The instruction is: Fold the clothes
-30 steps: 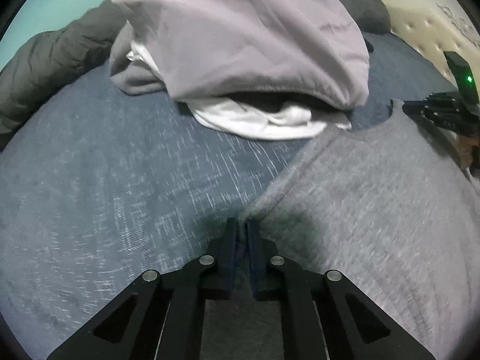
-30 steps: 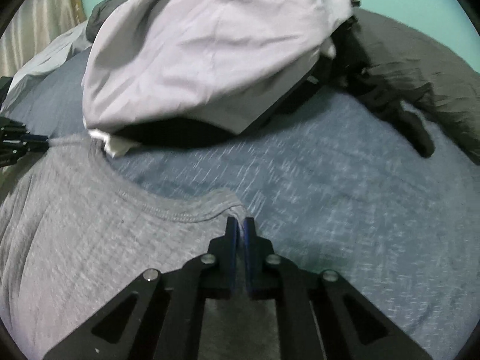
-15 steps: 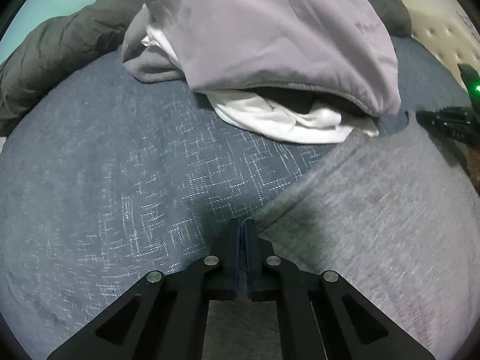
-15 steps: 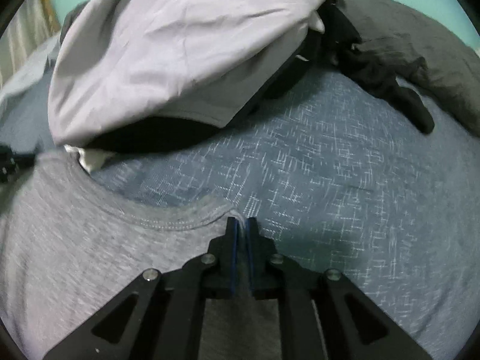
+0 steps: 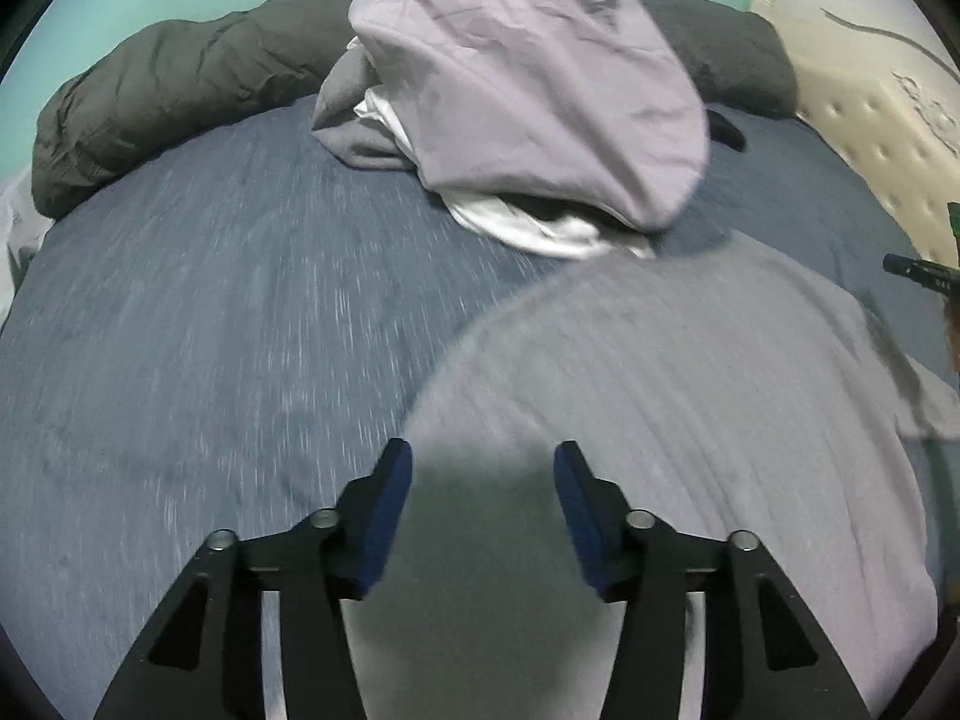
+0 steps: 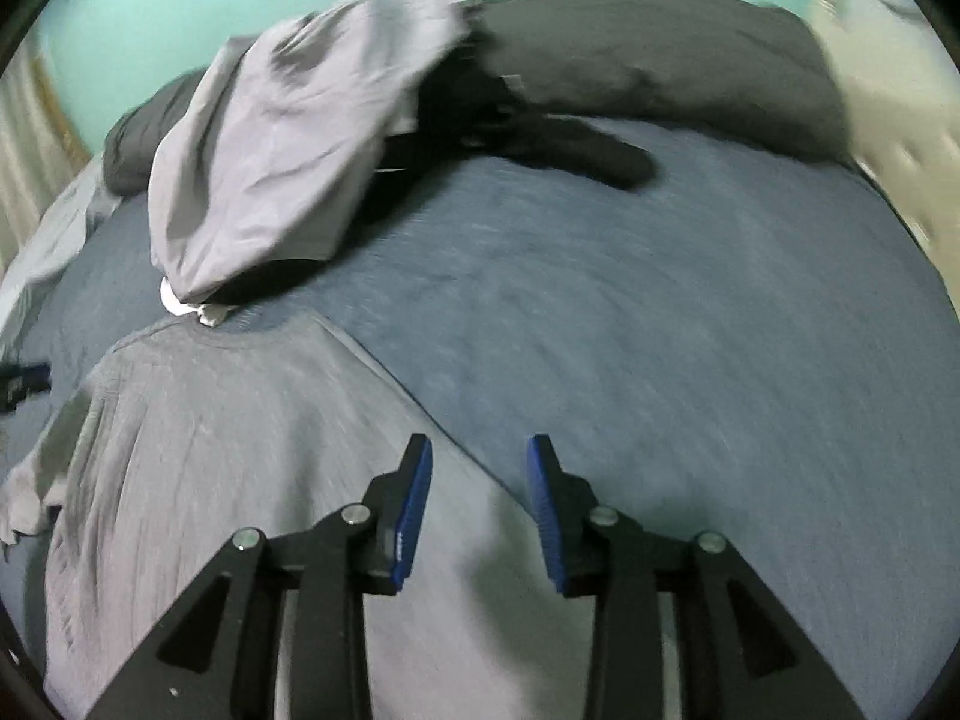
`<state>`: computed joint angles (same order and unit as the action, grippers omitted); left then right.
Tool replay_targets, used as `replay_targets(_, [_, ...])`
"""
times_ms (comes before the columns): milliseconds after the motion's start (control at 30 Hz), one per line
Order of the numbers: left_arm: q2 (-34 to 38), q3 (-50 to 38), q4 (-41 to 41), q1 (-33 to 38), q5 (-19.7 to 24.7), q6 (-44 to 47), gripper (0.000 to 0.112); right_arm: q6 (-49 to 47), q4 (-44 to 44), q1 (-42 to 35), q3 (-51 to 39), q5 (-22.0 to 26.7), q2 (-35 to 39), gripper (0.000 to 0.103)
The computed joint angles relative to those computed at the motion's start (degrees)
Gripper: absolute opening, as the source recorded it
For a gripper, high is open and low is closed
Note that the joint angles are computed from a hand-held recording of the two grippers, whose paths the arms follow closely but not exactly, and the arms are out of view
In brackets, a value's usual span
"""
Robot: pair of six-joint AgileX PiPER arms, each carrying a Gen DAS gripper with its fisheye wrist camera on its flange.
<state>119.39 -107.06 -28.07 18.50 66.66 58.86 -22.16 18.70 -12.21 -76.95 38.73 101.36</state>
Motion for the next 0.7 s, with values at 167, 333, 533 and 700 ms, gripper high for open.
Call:
replay_targets(167, [-8.63,12.87,-3.86,5.78,0.81,3.86,0.083,-11.05,7.27,-15.35,14.25,4.29,-14.44,0.052])
replay_targets(333, [-16.07,24.58,-5.78,11.12,0.00,8.11,0.092,-24.92,15.17,-30.96,23.48,11.97,-23.76,0.053])
replay_targets(533, [-21.01,33.50,-6.59,17.95,2.17,13.13,0.103,-37.88,17.26,-47.00,31.30,17.63,-28.80,0.056])
replay_targets(700, [-23.39,38.70,-6.86,22.21,2.06,16.68,0.103,-43.16,17.31,-53.77,35.40,17.91,-28.09,0.056])
